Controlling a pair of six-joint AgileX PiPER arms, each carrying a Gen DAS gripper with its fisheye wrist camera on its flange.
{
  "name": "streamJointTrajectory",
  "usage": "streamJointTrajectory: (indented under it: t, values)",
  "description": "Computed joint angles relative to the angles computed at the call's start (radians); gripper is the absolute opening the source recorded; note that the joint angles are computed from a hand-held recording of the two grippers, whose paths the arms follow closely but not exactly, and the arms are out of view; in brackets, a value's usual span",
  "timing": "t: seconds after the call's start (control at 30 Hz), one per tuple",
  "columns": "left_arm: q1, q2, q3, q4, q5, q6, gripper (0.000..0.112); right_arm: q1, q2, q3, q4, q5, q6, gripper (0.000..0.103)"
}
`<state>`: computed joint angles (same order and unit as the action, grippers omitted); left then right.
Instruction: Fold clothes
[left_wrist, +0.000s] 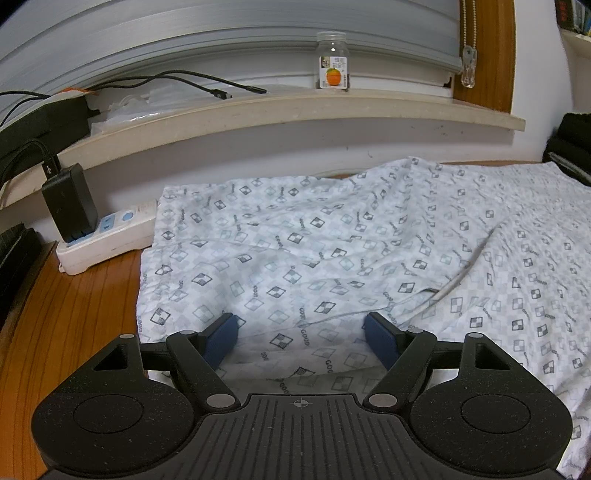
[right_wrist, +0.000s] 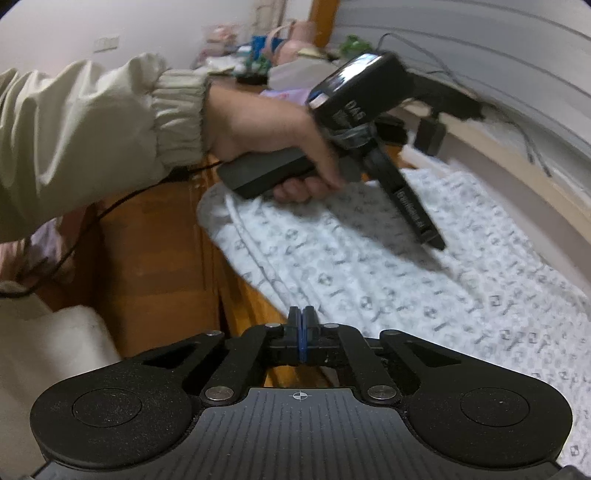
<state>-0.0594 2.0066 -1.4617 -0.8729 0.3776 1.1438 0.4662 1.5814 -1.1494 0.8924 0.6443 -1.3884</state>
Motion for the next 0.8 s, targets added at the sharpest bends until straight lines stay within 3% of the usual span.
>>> streamJointTrajectory:
  t: [0.1, 0.27, 0.3, 0.43, 0.5, 0.63, 0.73, 0.8]
  values:
    - [-0.030, -0.001, -0.018, 0.126, -0.036, -0.128, 0.079, -0.030, -0.023, -0.010, 0.051, 0.097, 0.016, 0.001]
    - [-0.086, 0.012, -0.067, 0.260, -0.062, -0.275, 0.079, -0.044, -0.033, -0.061, 0.095, 0.366, 0.095, 0.001]
    - [-0.097, 0.018, -0.075, 0.265, -0.063, -0.283, 0.079, -0.027, -0.039, -0.060, 0.095, 0.377, 0.106, 0.001]
    - [-0.129, 0.038, -0.083, 0.289, -0.079, -0.301, 0.079, 0.027, -0.091, -0.013, 0.042, 0.230, 0.112, 0.001]
    - [-0.130, 0.038, -0.064, 0.219, -0.092, -0.235, 0.079, 0.020, -0.092, -0.016, 0.013, 0.164, 0.146, 0.002]
    - [-0.092, 0.048, -0.048, -0.008, -0.059, -0.054, 0.081, -0.001, -0.089, -0.014, -0.027, 0.108, 0.157, 0.005]
    - [-0.072, 0.062, -0.077, -0.006, -0.009, -0.092, 0.082, -0.002, -0.088, 0.000, -0.048, 0.078, 0.153, 0.012]
    - [-0.076, 0.060, -0.074, 0.005, -0.016, -0.100, 0.082, 0.010, -0.090, 0.020, -0.065, 0.041, 0.145, 0.019]
